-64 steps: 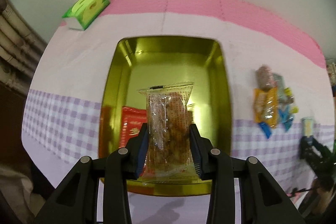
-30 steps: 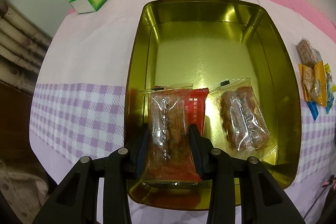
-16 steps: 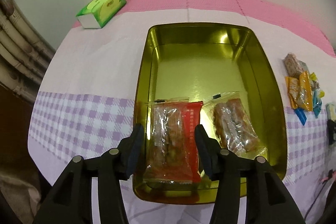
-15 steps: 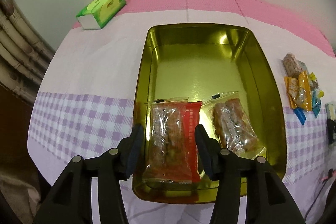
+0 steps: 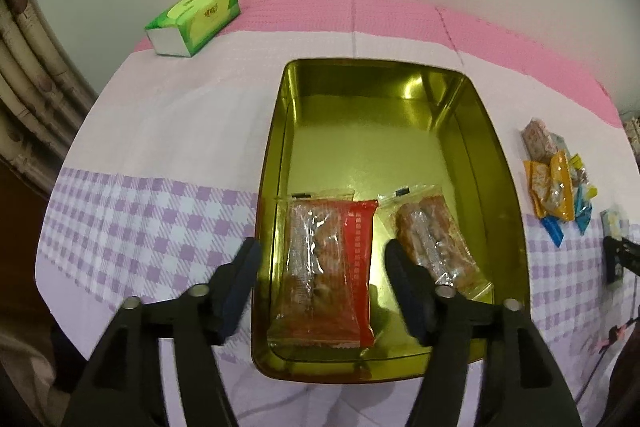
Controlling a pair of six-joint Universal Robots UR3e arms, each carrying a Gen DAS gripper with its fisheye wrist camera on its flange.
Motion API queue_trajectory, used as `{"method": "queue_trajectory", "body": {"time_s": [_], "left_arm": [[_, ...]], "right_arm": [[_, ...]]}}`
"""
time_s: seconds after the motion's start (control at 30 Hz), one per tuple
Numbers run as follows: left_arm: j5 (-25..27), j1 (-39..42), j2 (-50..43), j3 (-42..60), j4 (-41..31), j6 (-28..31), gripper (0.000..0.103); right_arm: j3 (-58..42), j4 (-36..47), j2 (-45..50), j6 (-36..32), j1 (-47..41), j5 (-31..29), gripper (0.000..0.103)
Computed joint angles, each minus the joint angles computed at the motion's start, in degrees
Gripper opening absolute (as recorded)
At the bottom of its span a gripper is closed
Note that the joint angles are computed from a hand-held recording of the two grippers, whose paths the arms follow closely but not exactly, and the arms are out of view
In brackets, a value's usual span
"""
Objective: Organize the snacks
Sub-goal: 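Carry the brown snack bag into the gold tin and open the left gripper, then carry the soda cracker pack into the gold tin and open the right gripper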
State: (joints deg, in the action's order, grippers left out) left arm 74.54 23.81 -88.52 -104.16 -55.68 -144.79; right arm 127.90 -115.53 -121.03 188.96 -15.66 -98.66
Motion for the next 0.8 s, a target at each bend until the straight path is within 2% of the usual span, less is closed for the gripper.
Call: {"method": "queue_trajectory", "body": {"time_s": [0.13,0.3,0.5,0.67,0.8], "left_arm": [[-4.07,2.25,1.2,0.35,-2.22,0.93,0.071],[-5.7,3.78,1.75,-0.35,0.43,-1.26,0.074],[-5.16,6.13,-0.11,1.3,1.96,-4.46,0.077],[-2.64,7.73,0.22,-0.05,4.46,-5.14,0.077],[-1.15,10.09,-0.09,-0.54,5.91,-6.07,0.078]], "right_arm": [[-1.69,0.01,1.35,6.43,6.54,-4.72,0.046],[-7.88,0.46,4.06,12.0,13.76,-7.06,0.046],[-19.82,-2.13,13.42,15.55,23.53,-5.4,0.046],[-30.84,-4.6,25.32,18.73,31.87,-1.42,0.046],[-37.32,-5.68,32.59,19.0,34.9,1.97,0.046]]}}
